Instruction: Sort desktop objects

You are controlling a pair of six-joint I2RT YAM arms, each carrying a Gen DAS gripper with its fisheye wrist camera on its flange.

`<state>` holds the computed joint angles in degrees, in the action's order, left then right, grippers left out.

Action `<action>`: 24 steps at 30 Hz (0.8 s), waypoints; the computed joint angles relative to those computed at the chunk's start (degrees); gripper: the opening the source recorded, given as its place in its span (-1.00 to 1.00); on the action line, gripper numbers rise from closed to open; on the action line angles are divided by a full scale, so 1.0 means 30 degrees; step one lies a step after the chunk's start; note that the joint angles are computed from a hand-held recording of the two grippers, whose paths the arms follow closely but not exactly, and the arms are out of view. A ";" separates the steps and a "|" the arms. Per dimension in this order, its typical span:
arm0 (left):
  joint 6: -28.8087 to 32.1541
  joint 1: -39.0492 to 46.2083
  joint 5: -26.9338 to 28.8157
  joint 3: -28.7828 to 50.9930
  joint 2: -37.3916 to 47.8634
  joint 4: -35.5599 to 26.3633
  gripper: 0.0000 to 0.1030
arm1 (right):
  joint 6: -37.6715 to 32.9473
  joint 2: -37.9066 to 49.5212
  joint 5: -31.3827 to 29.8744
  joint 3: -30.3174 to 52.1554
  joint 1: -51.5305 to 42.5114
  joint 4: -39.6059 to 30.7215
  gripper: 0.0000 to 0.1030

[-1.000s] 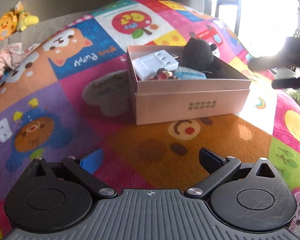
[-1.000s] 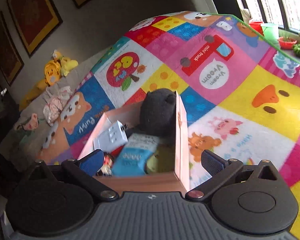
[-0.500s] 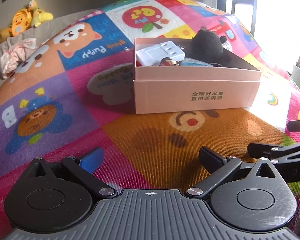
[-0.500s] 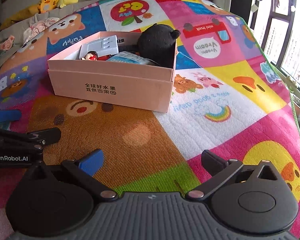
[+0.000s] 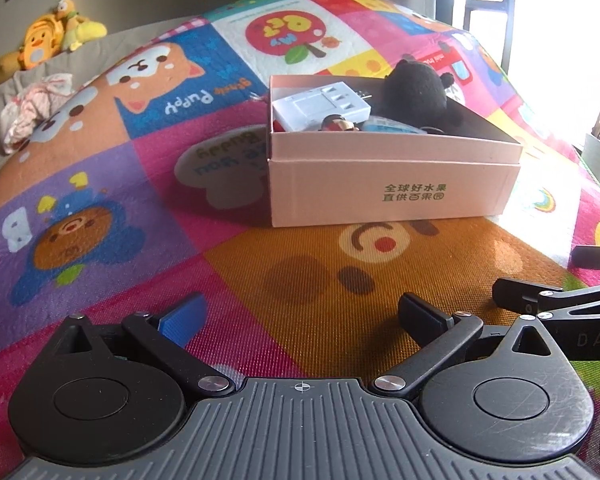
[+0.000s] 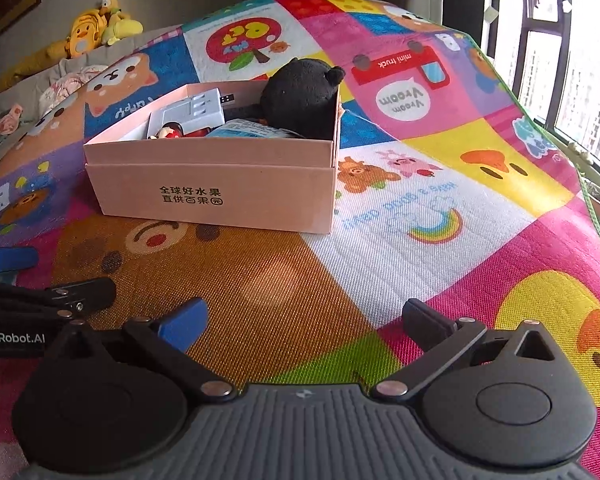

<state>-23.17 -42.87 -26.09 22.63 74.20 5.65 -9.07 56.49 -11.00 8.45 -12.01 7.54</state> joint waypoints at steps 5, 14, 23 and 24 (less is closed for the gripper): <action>0.0022 0.0026 0.0031 -0.0033 -0.0032 0.0025 1.00 | 0.0004 0.0170 -0.0160 0.0019 -0.0126 0.0141 1.00; 0.0007 0.0009 0.0015 -0.0008 -0.0005 0.0015 1.00 | -0.0024 0.0153 -0.0197 0.0036 -0.0169 0.0096 1.00; 0.0004 0.0008 0.0013 -0.0017 -0.0018 0.0009 1.00 | -0.0013 0.0150 -0.0184 0.0025 -0.0152 0.0108 1.00; 0.0002 0.0006 0.0013 0.0002 -0.0001 0.0007 1.00 | -0.0021 0.0152 -0.0193 0.0034 -0.0163 0.0098 1.00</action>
<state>-23.16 -42.85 -26.05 22.64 74.19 5.68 -9.13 56.95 -11.57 8.55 -12.49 7.83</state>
